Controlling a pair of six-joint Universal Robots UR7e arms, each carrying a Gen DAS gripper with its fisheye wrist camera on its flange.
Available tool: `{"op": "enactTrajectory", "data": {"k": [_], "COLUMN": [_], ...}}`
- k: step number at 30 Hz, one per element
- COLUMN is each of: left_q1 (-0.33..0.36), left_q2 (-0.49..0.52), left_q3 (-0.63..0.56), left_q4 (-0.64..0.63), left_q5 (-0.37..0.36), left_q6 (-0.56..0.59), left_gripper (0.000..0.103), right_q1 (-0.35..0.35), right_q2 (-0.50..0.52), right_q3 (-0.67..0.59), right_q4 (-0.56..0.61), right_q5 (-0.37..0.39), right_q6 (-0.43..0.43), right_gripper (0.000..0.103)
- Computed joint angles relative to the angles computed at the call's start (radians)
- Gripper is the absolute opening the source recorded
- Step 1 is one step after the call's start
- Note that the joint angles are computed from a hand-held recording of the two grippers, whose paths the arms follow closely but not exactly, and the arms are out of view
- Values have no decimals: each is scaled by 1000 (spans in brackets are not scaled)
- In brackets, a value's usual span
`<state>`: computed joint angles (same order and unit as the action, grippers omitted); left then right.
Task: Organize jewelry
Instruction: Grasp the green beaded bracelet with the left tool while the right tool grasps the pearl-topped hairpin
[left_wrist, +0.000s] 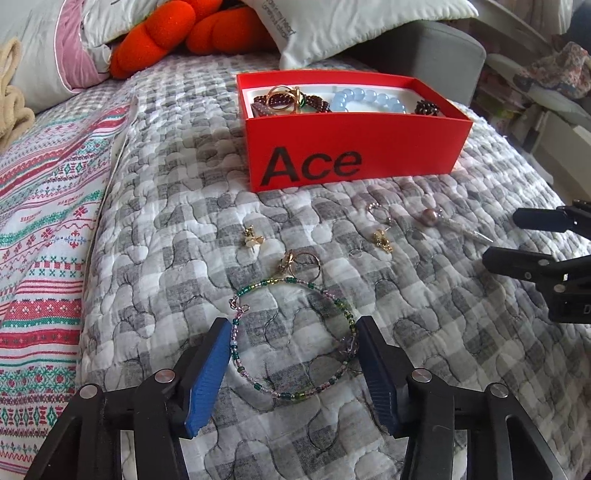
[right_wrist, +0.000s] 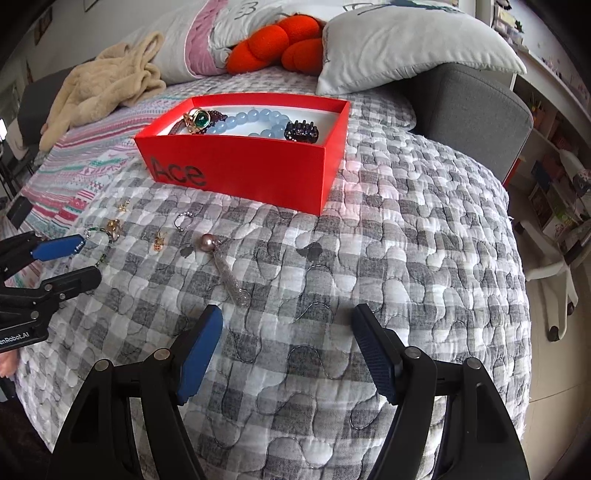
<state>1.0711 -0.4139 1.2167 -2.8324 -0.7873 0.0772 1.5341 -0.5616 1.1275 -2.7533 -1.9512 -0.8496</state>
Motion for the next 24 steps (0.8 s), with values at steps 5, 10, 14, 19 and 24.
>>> {"op": "enactTrajectory", "data": {"k": [5, 10, 14, 19, 24], "left_q1": [3, 2, 0, -3, -4], "left_q2": [-15, -32, -42, -49, -54], "left_q3": [12, 24, 35, 46, 54], "left_q4": [3, 7, -6, -14, -9], "left_q5": [2, 9, 6, 7, 9], "left_q6": [-26, -59, -66, -66, -78], "left_gripper": [58, 58, 58, 58, 58], "right_q1": [5, 9, 16, 24, 25], "right_q2": [10, 20, 36, 46, 44], "right_q3": [-9, -23, -43, -65, -70], "right_q4": [4, 17, 38, 93, 130], "right_q5": [3, 9, 19, 38, 51], "right_q6": [-26, -38, -45, -71, -80], "right_gripper": [75, 75, 65, 36, 10]}}
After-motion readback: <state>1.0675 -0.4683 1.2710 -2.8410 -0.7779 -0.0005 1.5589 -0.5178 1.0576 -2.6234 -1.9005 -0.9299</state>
